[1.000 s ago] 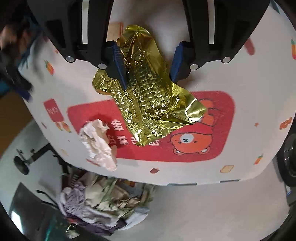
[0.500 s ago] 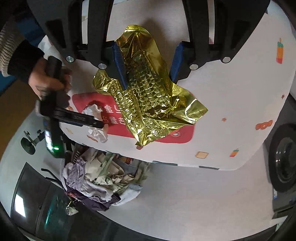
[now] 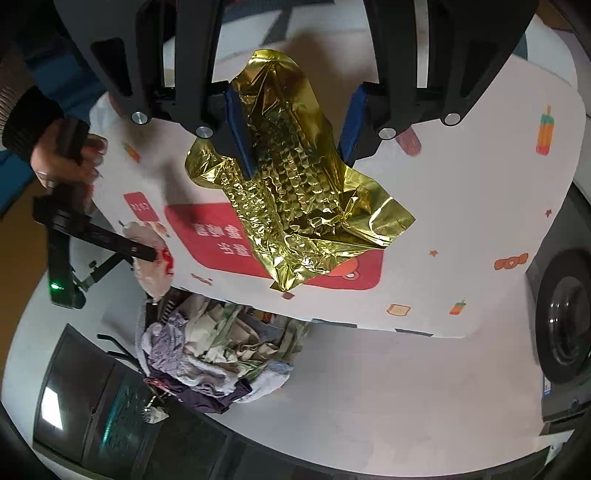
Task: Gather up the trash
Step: 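Grasp the white crumpled paper with the right gripper while the left gripper holds the gold foil, then drop the gold foil and white paper into the bin with both grippers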
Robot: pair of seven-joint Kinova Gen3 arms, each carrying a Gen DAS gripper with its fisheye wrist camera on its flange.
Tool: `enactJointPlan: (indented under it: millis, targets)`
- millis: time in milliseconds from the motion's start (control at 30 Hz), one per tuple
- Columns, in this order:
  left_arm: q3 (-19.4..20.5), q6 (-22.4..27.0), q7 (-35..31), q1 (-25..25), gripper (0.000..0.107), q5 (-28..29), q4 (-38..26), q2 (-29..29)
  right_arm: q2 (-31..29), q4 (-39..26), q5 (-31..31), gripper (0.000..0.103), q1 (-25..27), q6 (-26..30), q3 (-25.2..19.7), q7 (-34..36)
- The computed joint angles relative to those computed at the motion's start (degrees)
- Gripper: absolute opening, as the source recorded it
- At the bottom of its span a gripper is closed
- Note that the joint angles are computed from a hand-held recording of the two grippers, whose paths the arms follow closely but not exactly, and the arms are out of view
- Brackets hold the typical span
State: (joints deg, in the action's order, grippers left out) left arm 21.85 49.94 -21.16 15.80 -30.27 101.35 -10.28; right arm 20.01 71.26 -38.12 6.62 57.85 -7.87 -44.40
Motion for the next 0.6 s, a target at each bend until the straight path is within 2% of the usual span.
enactJointPlan:
  millis: [133, 367, 600]
  targets:
    - [2.99, 3.20, 1.76, 1.42, 0.044, -0.56, -0.97, -0.86, -5.35, 5.54, -5.76, 0.025, 5.81, 4.59, 0.70, 6.38]
    - [10.34, 12.53, 5.91, 4.76, 0.044, -3.63, -3.89, -1.81, -12.60, 14.83, -15.15, 0.025, 11.78, 17.24, 7.57, 14.36]
    - [16.29, 19.92, 10.54, 7.78, 0.044, -5.79, -5.91, -2.27, -17.06, 20.53, -14.48, 0.025, 13.51, 29.70, 15.11, 19.49]
